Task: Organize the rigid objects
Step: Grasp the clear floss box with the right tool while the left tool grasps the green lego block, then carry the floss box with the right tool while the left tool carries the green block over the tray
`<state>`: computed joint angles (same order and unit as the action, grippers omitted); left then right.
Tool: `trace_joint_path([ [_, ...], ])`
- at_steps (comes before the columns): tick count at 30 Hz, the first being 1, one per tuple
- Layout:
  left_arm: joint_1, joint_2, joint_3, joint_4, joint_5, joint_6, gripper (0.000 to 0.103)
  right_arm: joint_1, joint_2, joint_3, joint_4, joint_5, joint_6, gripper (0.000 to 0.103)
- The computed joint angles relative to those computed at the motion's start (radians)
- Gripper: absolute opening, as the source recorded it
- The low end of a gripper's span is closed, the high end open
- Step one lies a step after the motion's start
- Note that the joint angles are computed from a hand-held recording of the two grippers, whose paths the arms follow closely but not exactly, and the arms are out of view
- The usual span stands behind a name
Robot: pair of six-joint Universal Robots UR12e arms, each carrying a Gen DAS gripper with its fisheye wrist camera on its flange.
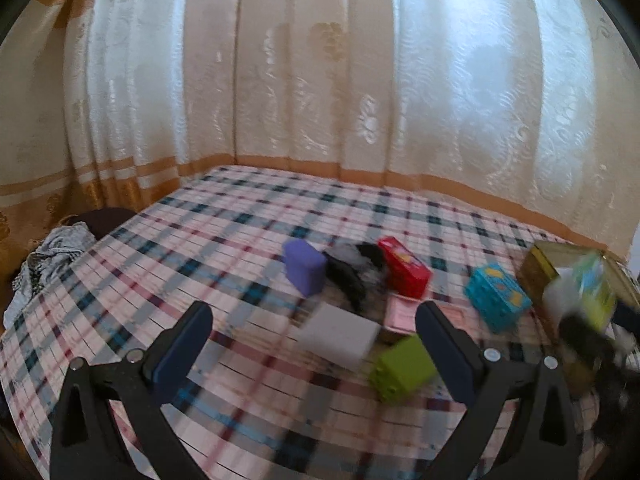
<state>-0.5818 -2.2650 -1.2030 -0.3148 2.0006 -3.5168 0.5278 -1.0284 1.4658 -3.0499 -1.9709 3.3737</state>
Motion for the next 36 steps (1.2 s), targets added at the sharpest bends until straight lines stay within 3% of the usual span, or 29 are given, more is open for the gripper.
trace_joint_path([
  [3, -0.01, -0.007, 0.019, -0.036, -0.022, -0.011, 0.1, 0.004, 0.004, -0.003, -0.026, -0.056, -0.007, 0.082],
  [9, -0.028, -0.034, 0.084, -0.153, -0.013, -0.033, 0.09, -0.002, -0.002, 0.002, -0.029, -0.049, 0.012, 0.083],
  [11, -0.031, -0.047, 0.118, -0.235, 0.0, -0.048, 0.085, -0.004, -0.004, 0.005, -0.025, -0.039, 0.023, 0.083],
  [13, -0.027, -0.052, 0.133, -0.28, -0.024, -0.068, 0.083, -0.006, -0.007, 0.01, -0.024, -0.033, 0.028, 0.083],
  [17, -0.024, -0.063, 0.161, -0.355, -0.041, -0.08, 0.067, -0.009, -0.011, 0.015, -0.028, -0.013, 0.033, 0.083],
  [22, -0.005, -0.061, 0.163, -0.409, -0.12, -0.134, 0.064, -0.01, -0.012, 0.016, -0.029, -0.004, 0.031, 0.083],
  [25, -0.005, -0.057, 0.154, -0.393, -0.117, -0.139, 0.049, -0.011, -0.012, 0.014, -0.016, 0.002, 0.039, 0.083],
  [30, 0.0, -0.05, 0.138, -0.362, -0.141, -0.138, 0.049, -0.01, -0.011, 0.015, -0.026, -0.015, 0.038, 0.083],
  [36, -0.021, -0.036, 0.1, -0.247, -0.038, -0.115, 0.049, -0.01, -0.012, 0.021, -0.056, -0.029, 0.044, 0.083],
])
